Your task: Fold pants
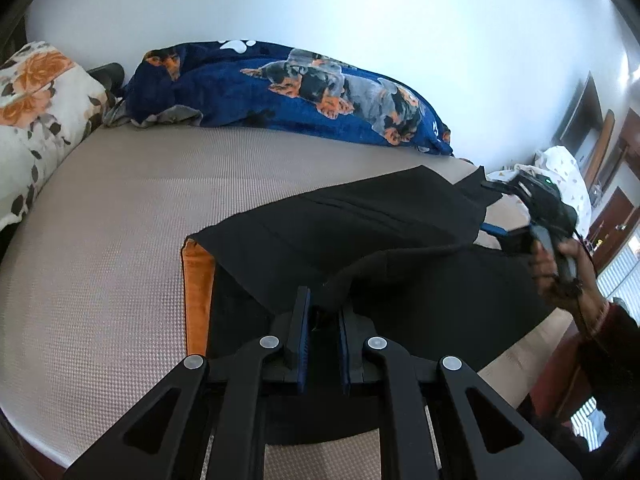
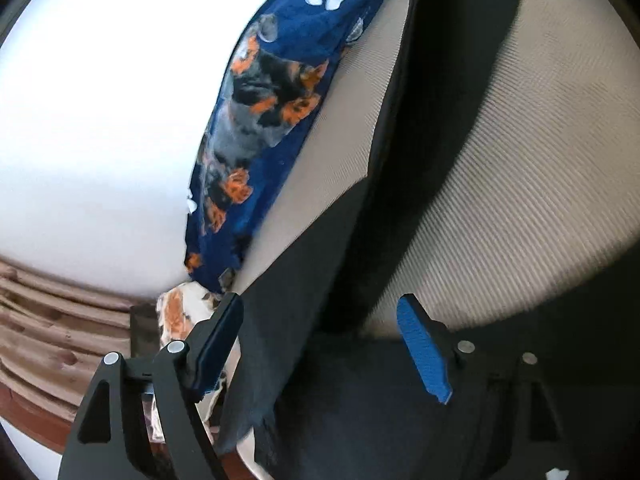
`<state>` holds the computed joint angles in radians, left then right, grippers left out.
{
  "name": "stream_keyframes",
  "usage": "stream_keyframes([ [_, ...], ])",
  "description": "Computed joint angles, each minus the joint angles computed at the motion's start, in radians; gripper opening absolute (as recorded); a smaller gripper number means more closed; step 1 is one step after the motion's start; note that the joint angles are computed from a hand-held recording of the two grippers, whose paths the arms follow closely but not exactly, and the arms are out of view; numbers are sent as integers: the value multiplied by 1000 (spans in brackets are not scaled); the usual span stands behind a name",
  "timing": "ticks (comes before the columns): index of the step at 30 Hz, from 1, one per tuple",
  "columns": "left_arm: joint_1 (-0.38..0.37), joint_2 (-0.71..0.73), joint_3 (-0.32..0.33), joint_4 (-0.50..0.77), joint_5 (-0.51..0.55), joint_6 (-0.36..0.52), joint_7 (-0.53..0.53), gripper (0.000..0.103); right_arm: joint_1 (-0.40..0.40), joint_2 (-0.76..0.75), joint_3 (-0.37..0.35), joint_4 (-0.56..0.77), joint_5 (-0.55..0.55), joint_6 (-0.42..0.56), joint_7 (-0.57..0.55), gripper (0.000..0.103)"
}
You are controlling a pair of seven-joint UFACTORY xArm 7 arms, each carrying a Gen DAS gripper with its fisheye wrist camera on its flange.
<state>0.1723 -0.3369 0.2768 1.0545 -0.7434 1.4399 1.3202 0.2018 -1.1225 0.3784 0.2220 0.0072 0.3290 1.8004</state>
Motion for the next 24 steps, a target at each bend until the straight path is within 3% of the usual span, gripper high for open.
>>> stream_keyframes([
  [2,0,-2,-3,-4,2,-8,1,13,-28,53,-11,-11,3,-78,1,66],
  [4,-1,2,-5,-2,8,-10,-3,13,-17,128,-59,23,-12,-76,-68,4],
  [5,0,0,-8,-5,12,-17,0,13,-10,153,-75,48,-16,-40,-101,8],
  [9,1,10,-5,4,24,-25,1,13,-22,120,-14,118,-49,98,-136,6],
  [15,23,25,6,12,50,-29,17,13,73,43,81,226,-32,336,-110,6],
  [18,37,28,8,7,64,-32,20,13,119,44,136,255,-6,392,-61,6],
  [24,61,28,14,-11,89,-38,35,13,203,66,217,244,45,411,87,5],
])
